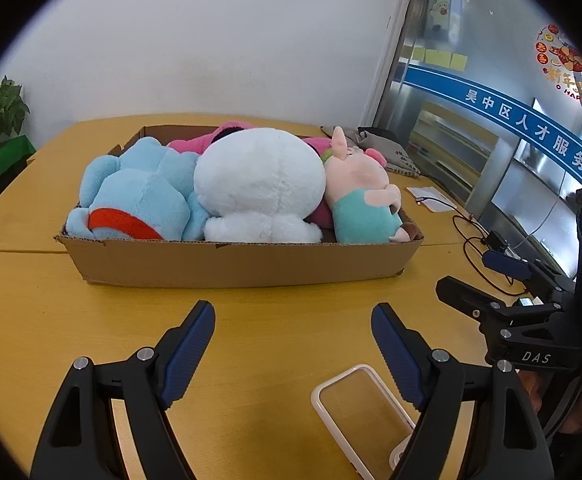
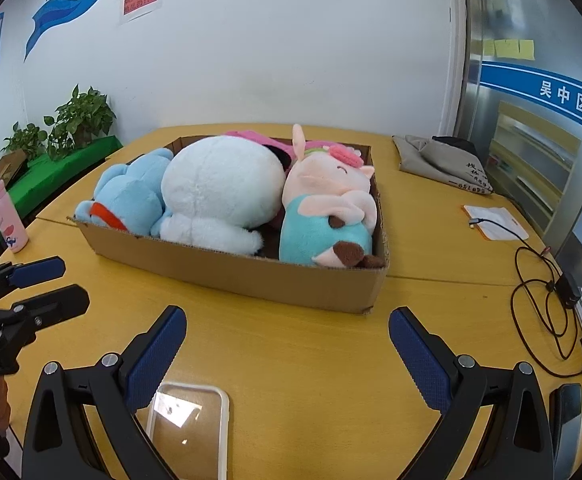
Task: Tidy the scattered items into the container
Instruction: 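Move both grippers to the clear phone case on the table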
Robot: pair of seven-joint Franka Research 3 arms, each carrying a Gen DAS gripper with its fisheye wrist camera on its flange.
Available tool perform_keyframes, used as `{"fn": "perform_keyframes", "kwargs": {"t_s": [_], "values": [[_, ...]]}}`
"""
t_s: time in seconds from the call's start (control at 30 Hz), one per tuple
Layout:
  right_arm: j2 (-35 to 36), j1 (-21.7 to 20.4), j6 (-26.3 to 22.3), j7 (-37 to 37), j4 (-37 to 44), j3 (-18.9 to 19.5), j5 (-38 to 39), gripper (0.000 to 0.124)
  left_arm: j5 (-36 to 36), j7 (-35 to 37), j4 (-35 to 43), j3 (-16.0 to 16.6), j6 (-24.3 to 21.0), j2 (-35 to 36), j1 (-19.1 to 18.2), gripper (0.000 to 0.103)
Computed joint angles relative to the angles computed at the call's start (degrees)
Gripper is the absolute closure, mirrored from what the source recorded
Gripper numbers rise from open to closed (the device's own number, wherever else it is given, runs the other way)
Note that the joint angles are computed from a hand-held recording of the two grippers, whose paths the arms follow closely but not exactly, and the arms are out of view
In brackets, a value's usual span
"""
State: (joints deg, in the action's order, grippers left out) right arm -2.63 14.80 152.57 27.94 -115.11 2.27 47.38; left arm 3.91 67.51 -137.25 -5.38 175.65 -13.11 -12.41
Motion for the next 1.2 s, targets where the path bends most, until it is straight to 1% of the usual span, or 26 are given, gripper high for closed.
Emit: {"fn": "perform_keyframes", "kwargs": {"t_s": [0.1, 0.13, 0.23, 0.3, 0.33, 0.37, 0.47, 0.57, 0.67, 0.7, 0.77, 0.83, 0.97, 1.03, 1.13, 1.2], "values": [[-0.94, -0.79, -4.17, -2.17, -2.13, -0.85, -0.95, 0.021, -3.82, 3.09, -0.50, 2.40, -1.52, 0.23, -3.11, 0.022], [-1.39, -0.99, -4.51, -2.00, -3.49, -0.86, -2.41, 0.021, -5.17, 4.45, -0.66, 2.97, -2.18, 0.34, -3.99, 0.023], [-2.47, -1.56, -6.28, -1.44, -7.76, -1.02, -7.42, 0.022, -9.01, 7.86, -1.01, 3.42, -4.40, 1.12, -5.37, 0.023], [-2.45, -1.92, -8.22, -0.29, -9.25, -1.29, -9.32, 0.023, -15.38, 12.92, -0.92, 5.06, -5.59, 2.01, -8.23, 0.023], [-2.30, -2.09, -9.30, 0.54, -9.63, -1.41, -9.80, 0.025, -18.21, 15.12, -0.60, 5.40, -6.43, 2.64, -9.12, 0.023], [-2.30, -2.20, -10.06, 1.05, -10.02, -1.48, -9.93, 0.026, -19.59, 16.13, -0.15, 5.03, -7.46, 3.35, -9.11, 0.023], [-3.16, -2.19, -12.27, -0.86, -11.23, -1.78, -8.41, 0.027, -21.44, 18.04, 1.60, 3.28, -10.63, 5.33, -7.81, 0.024], [-5.68, -1.73, -14.44, -4.40, -13.46, -1.86, -7.13, 0.027, -26.02, 22.19, 2.86, 2.35, -11.91, 6.60, -6.93, 0.024], [-8.04, -0.83, -14.59, -5.02, -16.51, -1.40, -7.58, 0.027, -29.96, 26.23, 4.95, 1.46, -13.82, 8.13, -5.34, 0.024], [-8.67, -0.35, -14.57, -5.82, -17.29, -1.60, -6.27, 0.026, -31.70, 28.50, 5.87, 1.28, -14.92, 8.68, -4.84, 0.024], [-9.17, 0.23, -14.72, -6.22, -18.06, -1.77, -5.11, 0.026, -32.76, 29.98, 7.81, 0.35, -17.21, 10.07, -3.42, 0.024], [-9.37, 0.60, -14.48, -6.82, -18.40, -1.92, -4.40, 0.027, -31.50, 28.97, 10.04, -0.92, -20.30, 11.67, -1.83, 0.024], [-10.06, 0.77, -15.45, -7.29, -18.90, -2.22, -3.98, 0.031, -28.02, 25.08, 11.35, -3.55, -22.92, 12.13, 0.71, 0.024], [-10.23, 0.90, -15.66, -7.99, -19.13, -2.40, -3.45, 0.031, -26.73, 22.86, 11.66, -4.23, -24.88, 11.80, 1.38, 0.024], [-10.25, 1.10, -15.33, -8.28, -19.36, -2.37, -2.41, 0.030, -23.17, 19.19, 12.39, -4.95, -26.53, 12.04, 1.75, 0.024], [-10.54, 1.40, -15.44, -9.13, -19.72, -2.30, -1.88, 0.030, -23.12, 19.27, 13.40, -5.19, -27.57, 12.71, 1.86, 0.024]]}}
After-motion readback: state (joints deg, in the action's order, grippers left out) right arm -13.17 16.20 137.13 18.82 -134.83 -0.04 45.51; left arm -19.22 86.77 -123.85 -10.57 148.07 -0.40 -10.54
